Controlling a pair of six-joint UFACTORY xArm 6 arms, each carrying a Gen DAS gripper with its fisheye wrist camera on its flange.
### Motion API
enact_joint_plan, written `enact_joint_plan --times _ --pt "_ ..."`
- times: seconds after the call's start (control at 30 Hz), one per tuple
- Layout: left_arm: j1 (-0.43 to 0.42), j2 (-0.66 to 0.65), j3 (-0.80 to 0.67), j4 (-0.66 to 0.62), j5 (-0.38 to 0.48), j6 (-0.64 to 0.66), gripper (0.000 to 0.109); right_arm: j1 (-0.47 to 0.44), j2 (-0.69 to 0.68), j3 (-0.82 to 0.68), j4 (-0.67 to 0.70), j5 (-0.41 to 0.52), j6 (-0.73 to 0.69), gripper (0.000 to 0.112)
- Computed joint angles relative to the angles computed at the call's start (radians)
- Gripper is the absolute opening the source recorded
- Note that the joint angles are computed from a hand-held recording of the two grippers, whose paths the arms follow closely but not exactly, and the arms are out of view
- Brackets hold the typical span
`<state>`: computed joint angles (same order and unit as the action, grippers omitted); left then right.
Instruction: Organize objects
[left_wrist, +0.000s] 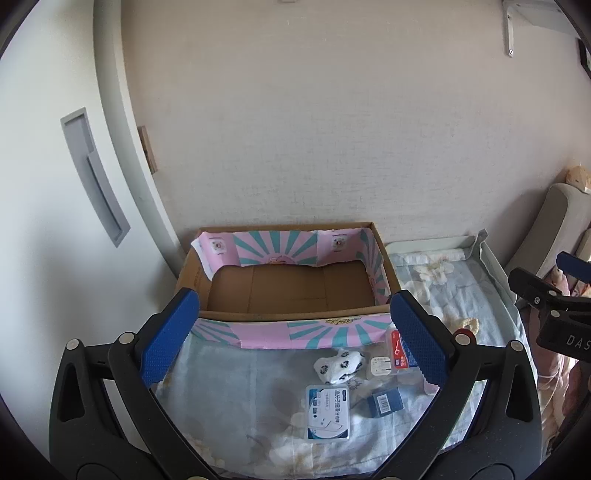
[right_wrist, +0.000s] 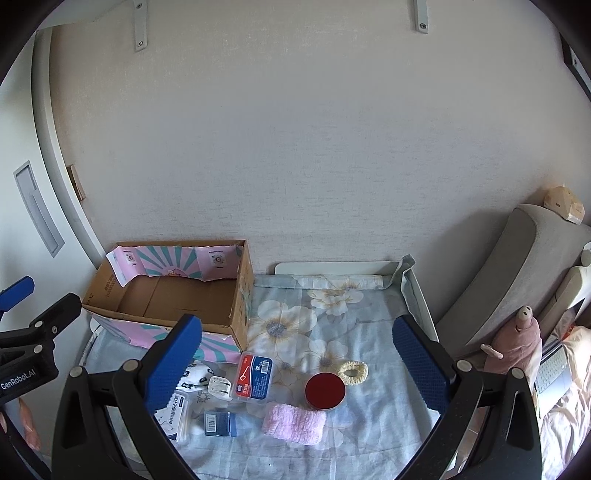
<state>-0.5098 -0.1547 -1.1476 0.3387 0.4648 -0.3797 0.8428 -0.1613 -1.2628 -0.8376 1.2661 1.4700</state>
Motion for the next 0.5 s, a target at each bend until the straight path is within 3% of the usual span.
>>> enact_joint_plan --times 0.5 --pt "0.009 -0.015 0.018 -0.007 -0.007 -0.001 0.103 0.007 0.006 -0.012 -0.003 -0.004 -0.003 0.103"
